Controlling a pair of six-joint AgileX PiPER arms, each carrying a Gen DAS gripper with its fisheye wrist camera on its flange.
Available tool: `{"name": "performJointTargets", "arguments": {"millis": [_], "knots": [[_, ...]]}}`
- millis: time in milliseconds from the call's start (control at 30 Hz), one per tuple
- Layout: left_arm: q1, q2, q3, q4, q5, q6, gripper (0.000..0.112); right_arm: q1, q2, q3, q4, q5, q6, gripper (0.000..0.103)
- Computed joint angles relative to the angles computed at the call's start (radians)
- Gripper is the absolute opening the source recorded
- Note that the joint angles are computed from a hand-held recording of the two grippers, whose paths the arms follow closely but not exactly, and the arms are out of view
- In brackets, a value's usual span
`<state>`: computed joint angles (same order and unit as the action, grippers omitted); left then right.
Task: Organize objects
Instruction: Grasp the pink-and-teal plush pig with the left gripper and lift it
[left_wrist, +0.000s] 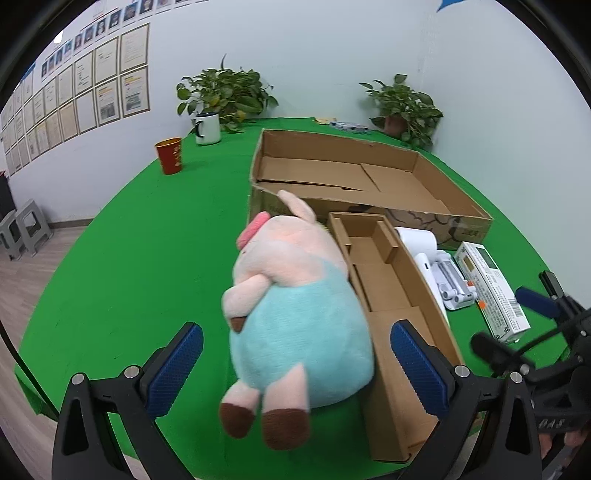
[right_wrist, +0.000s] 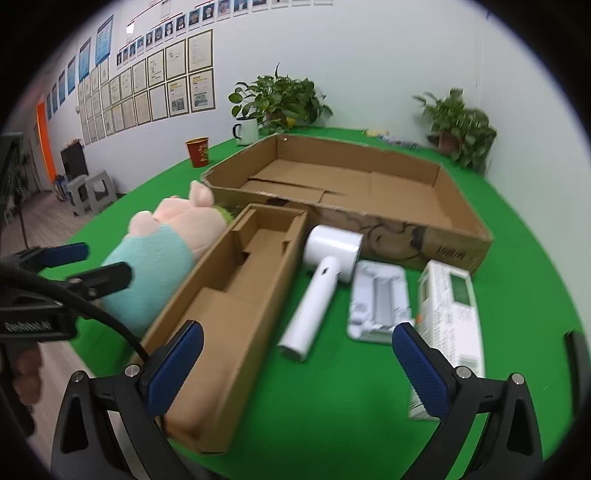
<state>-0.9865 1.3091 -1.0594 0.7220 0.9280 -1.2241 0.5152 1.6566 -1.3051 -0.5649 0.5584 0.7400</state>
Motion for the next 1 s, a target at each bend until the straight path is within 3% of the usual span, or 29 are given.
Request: {"name": "performJointTargets", "arguments": {"millis": [167, 333, 533, 600, 700, 867, 933, 1000], "knots": [[0.02, -0.007, -0.001, -0.037, -0.057, 0.028, 0.102, 0.018, -0.016, 0.013, 0.045, -0.037, 0.009, 0.102], [0.099, -0.023, 0.007, -0.187, -0.096, 0.144, 0.101, 0.024, -0.008, -0.012, 0.048, -0.039, -0.023, 0.102], [0.214, -0.042, 0.08, -0.33, -0.208, 0.272, 0.091, 0.01, 0.004, -0.08, 0.197, -0.071, -0.298, 0.102], [0.248, -0.039, 0.117, -0.368, -0.267, 0.321, 0.081, 0.008, 0.004, -0.084, 0.217, -0.145, -0.365, 0.102], [0.272, -0.052, 0.175, -0.366, -0.354, 0.326, 0.081, 0.0, 0.038, -0.142, 0.314, -0.176, -0.526, 0.102], [0.298, -0.082, 0.203, -0.448, -0.381, 0.401, 0.068, -0.033, 0.139, -0.296, 0.68, -0.124, -0.929, 0.102], [0.345, -0.121, 0.241, -0.545, -0.411, 0.494, 0.063, -0.05, 0.21, -0.401, 0.845, -0.056, -1.055, 0.102], [0.414, -0.168, 0.277, -0.691, -0.422, 0.639, 0.058, -0.065, 0.286, -0.521, 0.93, 0.032, -1.075, 0.102]]}}
